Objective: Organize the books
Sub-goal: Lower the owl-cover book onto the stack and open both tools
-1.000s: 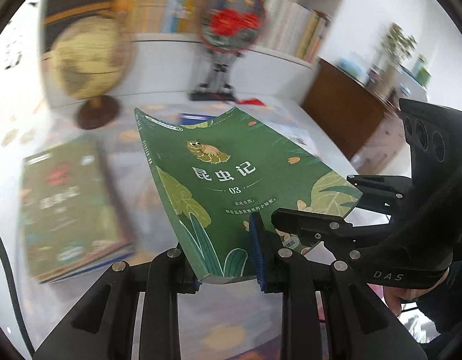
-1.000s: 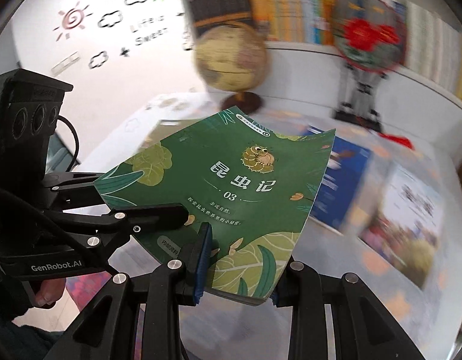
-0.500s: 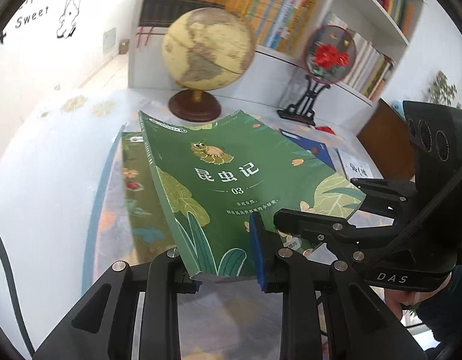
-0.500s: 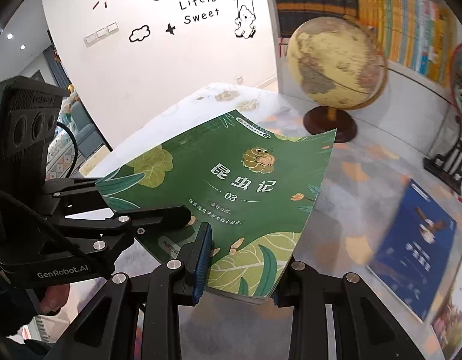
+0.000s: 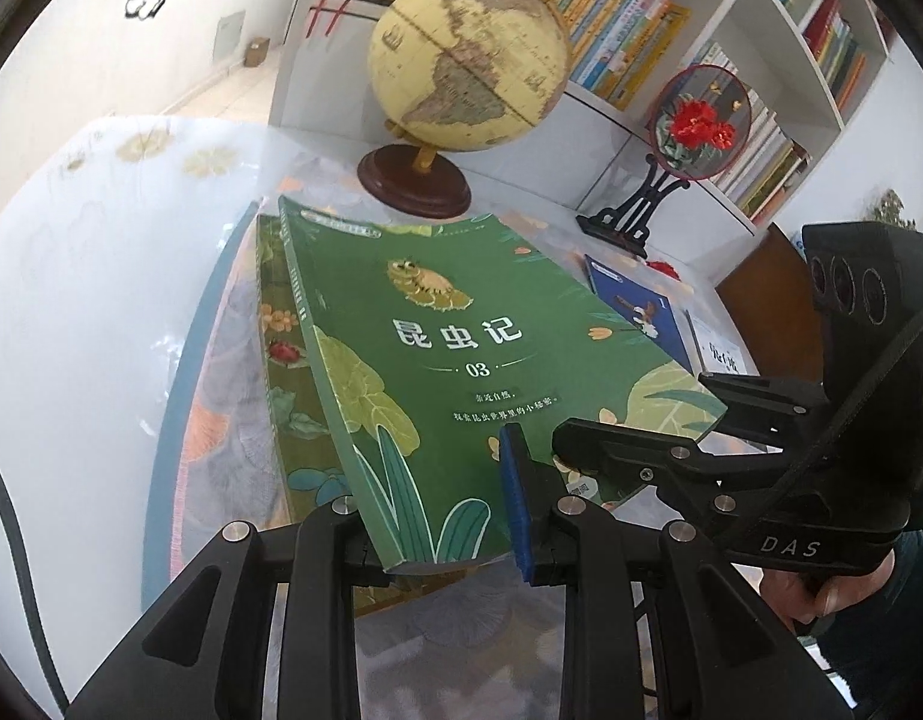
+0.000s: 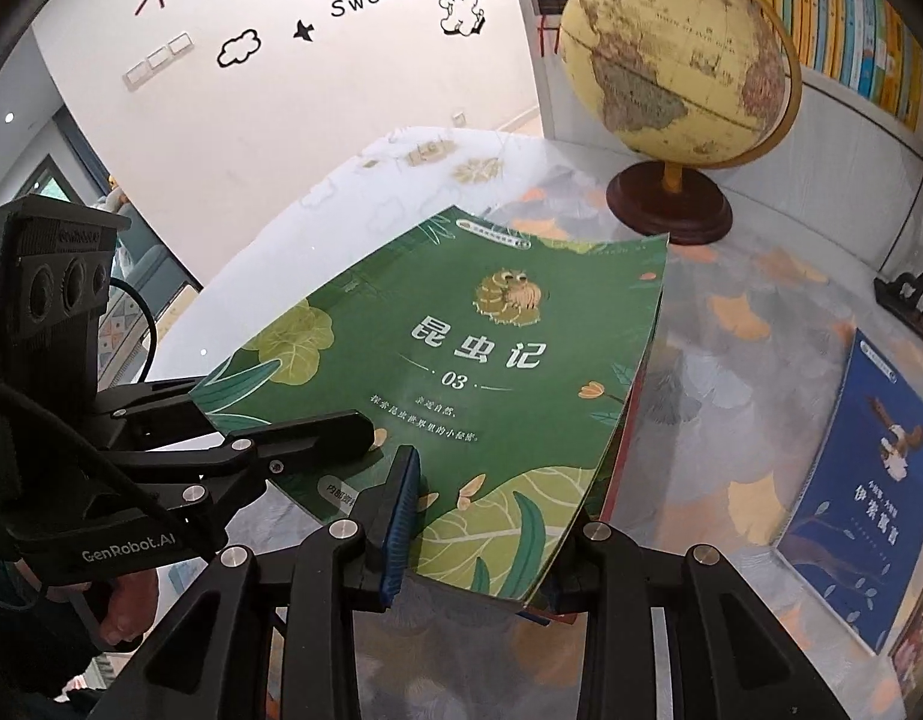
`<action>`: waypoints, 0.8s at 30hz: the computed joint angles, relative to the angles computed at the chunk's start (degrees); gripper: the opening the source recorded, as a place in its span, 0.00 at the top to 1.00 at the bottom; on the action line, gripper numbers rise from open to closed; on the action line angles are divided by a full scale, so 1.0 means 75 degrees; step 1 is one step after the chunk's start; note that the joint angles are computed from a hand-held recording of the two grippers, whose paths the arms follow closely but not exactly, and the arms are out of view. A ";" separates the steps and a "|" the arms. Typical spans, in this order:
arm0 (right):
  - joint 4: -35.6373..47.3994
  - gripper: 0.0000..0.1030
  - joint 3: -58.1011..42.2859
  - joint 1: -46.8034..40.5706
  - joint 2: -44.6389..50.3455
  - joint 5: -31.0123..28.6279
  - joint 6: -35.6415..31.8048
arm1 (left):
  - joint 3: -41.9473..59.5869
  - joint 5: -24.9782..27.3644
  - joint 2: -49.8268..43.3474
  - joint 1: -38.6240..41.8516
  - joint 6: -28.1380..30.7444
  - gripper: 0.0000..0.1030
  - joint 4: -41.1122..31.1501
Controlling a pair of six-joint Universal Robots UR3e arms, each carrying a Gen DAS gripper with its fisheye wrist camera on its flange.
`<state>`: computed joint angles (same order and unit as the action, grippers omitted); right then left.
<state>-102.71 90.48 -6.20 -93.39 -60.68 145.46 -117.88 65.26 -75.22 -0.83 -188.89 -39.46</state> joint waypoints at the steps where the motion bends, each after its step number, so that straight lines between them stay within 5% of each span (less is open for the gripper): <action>1: -0.0037 0.69 -0.0006 0.0009 0.0082 0.0002 0.0045 | -0.0093 -0.0067 0.0030 0.0052 -0.0020 0.77 0.0019; 7: 0.0021 0.69 0.0039 -0.0038 0.0302 0.0018 0.0296 | -0.0259 -0.0080 0.0057 0.0153 -0.0075 0.70 -0.0193; 24: 0.0090 0.55 -0.0111 0.0386 0.0612 -0.0823 0.0736 | -0.0884 0.0141 0.1082 0.0831 -0.0207 0.70 -0.0828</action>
<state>-102.04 89.65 -3.30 -88.80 -66.85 150.98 -124.51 66.31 -67.10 5.40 -190.44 -45.67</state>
